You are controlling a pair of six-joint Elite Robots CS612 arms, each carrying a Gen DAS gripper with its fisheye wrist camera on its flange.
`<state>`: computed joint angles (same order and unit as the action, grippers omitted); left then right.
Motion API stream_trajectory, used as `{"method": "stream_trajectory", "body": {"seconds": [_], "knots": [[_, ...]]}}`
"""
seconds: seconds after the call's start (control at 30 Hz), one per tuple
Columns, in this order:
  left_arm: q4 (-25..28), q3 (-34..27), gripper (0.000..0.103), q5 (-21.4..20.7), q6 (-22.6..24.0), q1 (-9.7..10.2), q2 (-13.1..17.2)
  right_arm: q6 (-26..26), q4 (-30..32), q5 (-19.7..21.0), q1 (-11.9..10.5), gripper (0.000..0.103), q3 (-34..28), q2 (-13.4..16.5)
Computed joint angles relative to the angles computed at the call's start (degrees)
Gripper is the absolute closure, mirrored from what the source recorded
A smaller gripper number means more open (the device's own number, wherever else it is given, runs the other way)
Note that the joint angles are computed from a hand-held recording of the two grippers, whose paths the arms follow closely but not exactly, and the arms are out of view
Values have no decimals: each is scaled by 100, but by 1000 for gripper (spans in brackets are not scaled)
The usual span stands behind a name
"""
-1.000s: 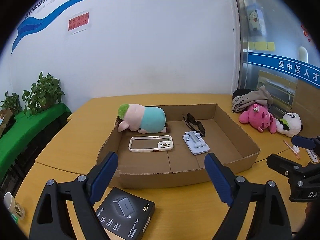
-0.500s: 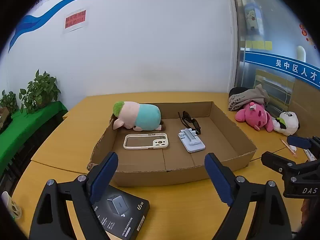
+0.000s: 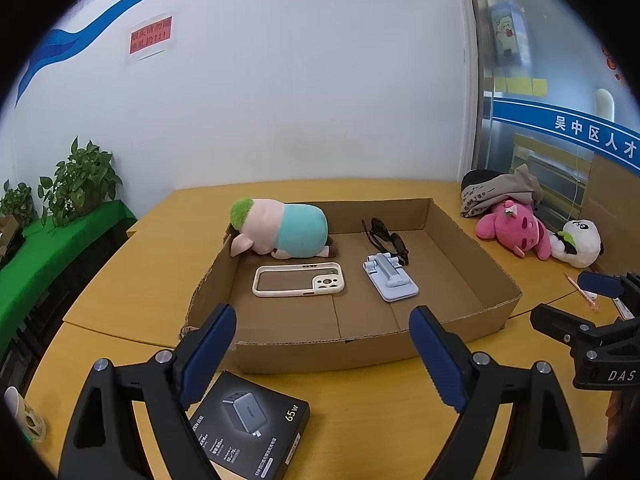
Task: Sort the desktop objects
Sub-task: 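Withdraw the left tool and move it to the black charger box, then close the left gripper on the black UGREEN charger box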
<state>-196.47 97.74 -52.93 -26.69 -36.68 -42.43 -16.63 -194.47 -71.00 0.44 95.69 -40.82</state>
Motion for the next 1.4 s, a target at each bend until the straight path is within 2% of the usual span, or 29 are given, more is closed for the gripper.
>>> {"method": "stream_trajectory", "body": {"seconds": [0.13, 0.3, 0.4, 0.47, 0.57, 0.63, 0.7, 0.77, 0.83, 0.93, 1.07, 1.27, 1.4], "knots": [[-298, 206, 14, -1286, 94, 332, -40, -174, 454, 294, -9, 0, -51, 24], [198, 350, 14, -1850, -139, 687, -33, -811, 1598, 973, 37, 0, -227, 108], [466, 376, 14, -2187, -152, 873, 25, -1487, 2578, 1219, 165, 0, -382, 167], [655, 335, 14, -2715, -184, 1040, 99, -1889, 3061, 1338, 284, 0, -459, 235], [1068, 228, 14, -3190, -184, 1168, 202, -2357, 3823, 1534, 455, 0, -565, 328], [804, 216, 13, -3594, -323, 1260, 302, -2468, 3906, 1533, 569, 0, -585, 393], [658, 209, 14, -3759, -500, 1307, 353, -2452, 3807, 1539, 675, 0, -623, 483], [549, 200, 15, -3873, -653, 1325, 398, -2265, 3472, 1371, 793, 0, -664, 590], [389, 192, 18, -4170, -802, 1357, 462, -2277, 3134, 1243, 887, 0, -677, 675], [356, 200, 19, -4335, -697, 1325, 470, -2245, 2540, 991, 1001, 0, -643, 775], [350, 292, 19, -4111, -520, 1207, 403, -2165, 1893, 778, 1058, 0, -506, 839], [321, 452, 24, -3836, -295, 1093, 266, -2117, 1637, 921, 985, 9, -258, 755], [356, 562, 38, -3476, -221, 965, 93, -2048, 1175, 758, 993, 14, -105, 687]]}}
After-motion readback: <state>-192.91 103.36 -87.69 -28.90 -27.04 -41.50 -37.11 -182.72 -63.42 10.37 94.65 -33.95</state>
